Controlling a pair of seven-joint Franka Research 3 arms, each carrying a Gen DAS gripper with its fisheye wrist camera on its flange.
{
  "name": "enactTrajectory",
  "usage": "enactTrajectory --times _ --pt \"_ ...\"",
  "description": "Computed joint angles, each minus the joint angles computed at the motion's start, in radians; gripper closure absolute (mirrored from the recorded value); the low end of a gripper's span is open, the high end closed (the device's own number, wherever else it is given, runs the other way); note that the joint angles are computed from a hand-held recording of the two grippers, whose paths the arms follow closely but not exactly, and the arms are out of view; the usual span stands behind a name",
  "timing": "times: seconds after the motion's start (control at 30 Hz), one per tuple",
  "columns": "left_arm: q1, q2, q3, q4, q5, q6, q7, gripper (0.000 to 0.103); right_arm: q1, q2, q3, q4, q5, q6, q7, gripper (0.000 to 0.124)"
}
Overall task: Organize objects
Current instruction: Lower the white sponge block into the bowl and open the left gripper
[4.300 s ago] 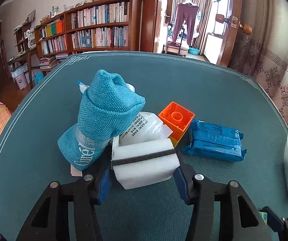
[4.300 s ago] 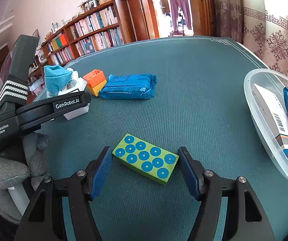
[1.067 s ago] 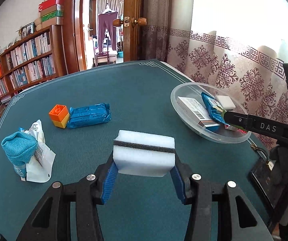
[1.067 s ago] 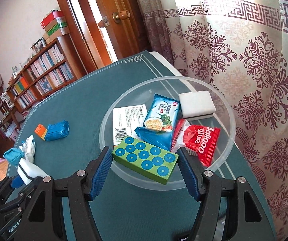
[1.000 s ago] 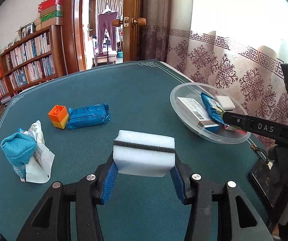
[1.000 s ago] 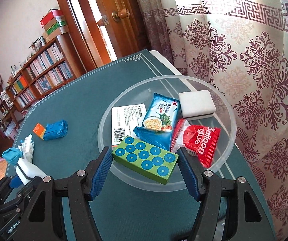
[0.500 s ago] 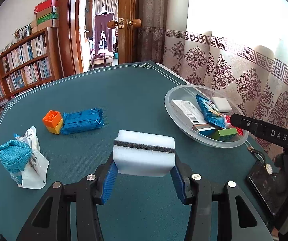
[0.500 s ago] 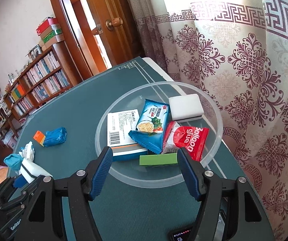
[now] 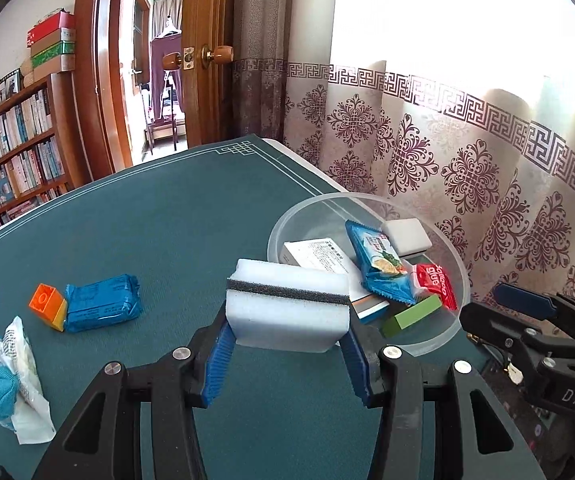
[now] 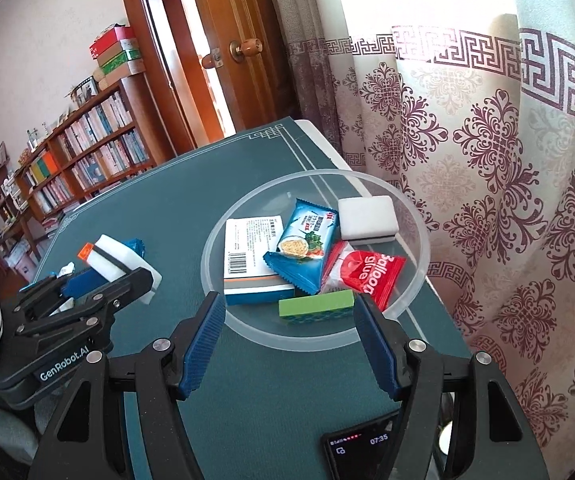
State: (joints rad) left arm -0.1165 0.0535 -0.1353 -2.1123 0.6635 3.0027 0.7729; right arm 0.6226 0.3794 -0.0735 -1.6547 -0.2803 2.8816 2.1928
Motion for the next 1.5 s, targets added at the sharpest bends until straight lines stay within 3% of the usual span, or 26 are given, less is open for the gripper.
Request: enactTrajectory --times 0.17,0.33,0.53,0.6,0.63,0.67,0.83,0.97,1.17,1.33,1.5 --pt "0.012 0.079 -0.058 0.088 -0.257 -0.035 0.244 0.051 -0.010 -0.028 -0.007 -0.040 -0.015 -0.002 -0.001 0.056" --pt "0.006 0.151 -0.082 0.184 -0.396 -0.093 0.380 0.051 -0.031 -0.039 0.009 -0.056 -0.008 0.012 -0.030 0.056" --pt "-0.036 0.245 -0.056 0.316 -0.400 -0.163 0.407 0.048 -0.049 -0.043 0.019 -0.070 0.025 0.033 -0.054 0.056" --pt "-0.045 0.273 -0.051 0.355 -0.393 -0.186 0.412 0.037 -0.051 -0.045 0.018 -0.075 0.037 0.038 -0.057 0.056" --pt "-0.052 0.283 -0.045 0.370 -0.387 -0.190 0.404 0.020 -0.054 -0.046 0.019 -0.077 0.044 0.041 -0.060 0.056" --pt "-0.060 0.289 -0.034 0.375 -0.375 -0.183 0.387 0.011 -0.057 -0.046 0.021 -0.078 0.052 0.043 -0.066 0.056" --pt "-0.037 0.283 -0.044 0.355 -0.404 -0.154 0.378 0.010 -0.063 -0.048 0.022 -0.084 0.078 0.055 -0.080 0.056" --pt "-0.058 0.272 -0.004 0.347 -0.360 -0.153 0.306 0.010 -0.067 -0.043 0.030 -0.082 0.100 0.055 -0.104 0.056" --pt "-0.128 0.258 0.085 0.349 -0.152 -0.195 0.110 0.009 -0.053 -0.048 0.024 -0.086 0.105 0.060 -0.113 0.056" --pt "-0.111 0.221 0.068 0.305 -0.082 -0.194 0.038 0.005 -0.052 -0.048 0.031 -0.088 0.114 0.062 -0.125 0.056" --pt "-0.115 0.146 0.090 0.223 0.080 -0.170 -0.125 0.002 -0.052 -0.034 0.053 -0.071 0.142 0.050 -0.152 0.056"
